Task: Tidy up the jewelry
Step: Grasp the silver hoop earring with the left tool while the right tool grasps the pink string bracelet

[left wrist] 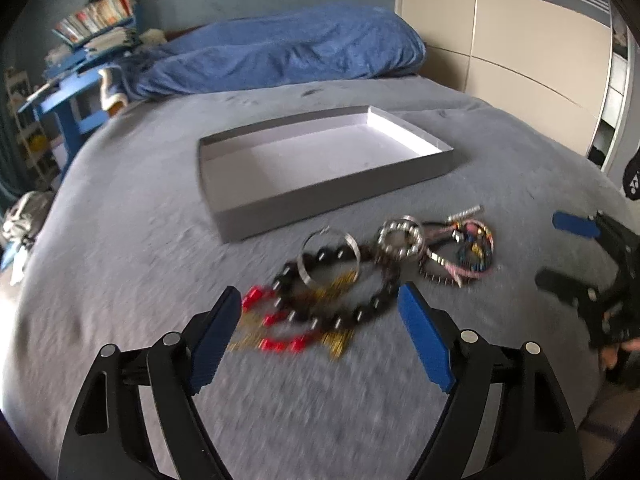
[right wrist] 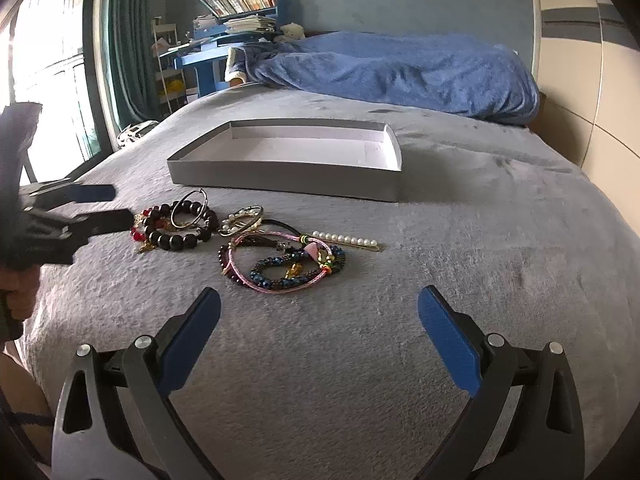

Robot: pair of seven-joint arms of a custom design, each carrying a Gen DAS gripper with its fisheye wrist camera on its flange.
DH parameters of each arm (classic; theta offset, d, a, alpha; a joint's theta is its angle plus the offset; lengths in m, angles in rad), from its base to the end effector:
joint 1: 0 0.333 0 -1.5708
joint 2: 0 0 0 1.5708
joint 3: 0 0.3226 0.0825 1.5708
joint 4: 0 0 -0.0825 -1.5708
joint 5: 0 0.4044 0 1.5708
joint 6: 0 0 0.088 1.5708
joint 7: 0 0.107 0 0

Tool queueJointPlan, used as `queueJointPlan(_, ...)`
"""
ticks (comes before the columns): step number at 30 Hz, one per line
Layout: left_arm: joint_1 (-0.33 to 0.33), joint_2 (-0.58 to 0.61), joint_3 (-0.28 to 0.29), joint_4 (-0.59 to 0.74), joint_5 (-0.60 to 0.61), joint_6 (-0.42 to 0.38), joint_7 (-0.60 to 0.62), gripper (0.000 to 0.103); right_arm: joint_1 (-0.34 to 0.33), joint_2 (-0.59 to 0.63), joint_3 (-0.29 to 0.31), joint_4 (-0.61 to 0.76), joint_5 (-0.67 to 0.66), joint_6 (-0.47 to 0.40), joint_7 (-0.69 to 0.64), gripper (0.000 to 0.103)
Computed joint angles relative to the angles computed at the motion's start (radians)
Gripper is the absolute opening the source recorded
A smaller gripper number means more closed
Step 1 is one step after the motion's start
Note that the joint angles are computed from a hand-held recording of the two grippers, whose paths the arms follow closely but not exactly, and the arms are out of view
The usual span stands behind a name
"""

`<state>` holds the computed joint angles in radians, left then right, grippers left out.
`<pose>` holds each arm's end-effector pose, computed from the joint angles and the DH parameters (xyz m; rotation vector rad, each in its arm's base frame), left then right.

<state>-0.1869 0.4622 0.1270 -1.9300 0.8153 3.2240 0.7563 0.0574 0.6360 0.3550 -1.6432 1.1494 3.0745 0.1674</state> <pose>0.6629 -0.1181 0.3156 -1.6453 1.8594 -0.7804 0.7066 0.1827 0.3021 -1.9861 1.1333 -0.4870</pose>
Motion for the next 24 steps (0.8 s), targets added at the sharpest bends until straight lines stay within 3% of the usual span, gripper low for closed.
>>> queueJointPlan(4, 0.163, 0.077, -0.212, 0.11, -0.089, -0.112, 0.151, 0.08, -0.004, -0.001, -0.001, -0.003, -0.002, -0.01, 0.004, 0.097)
queueJointPlan(9, 0.219, 0.151, -0.306, 0.204, -0.204, -0.226, 0.307, 0.066, 0.007, 0.0, -0.026, 0.006, -0.016, -0.041, 0.047, 0.098)
queueJointPlan(12, 0.2, 0.162, -0.286, 0.22, -0.239, -0.243, 0.331, 0.056, 0.022, 0.006, -0.046, 0.018, -0.042, -0.056, 0.086, 0.097)
queueJointPlan(13, 0.192, 0.161, -0.274, 0.219, -0.244, -0.236, 0.328, 0.046, 0.03, 0.009, -0.058, 0.024, -0.057, -0.063, 0.108, 0.097)
queueJointPlan(19, 0.166, 0.121, -0.215, 0.148, -0.233, -0.112, 0.274, 0.046, 0.059, 0.03, -0.098, 0.059, -0.138, -0.089, 0.221, 0.097)
queueJointPlan(24, 0.094, 0.06, -0.102, 0.064, -0.196, 0.012, 0.162, 0.046, 0.076, 0.046, -0.123, 0.082, -0.213, -0.109, 0.314, 0.097)
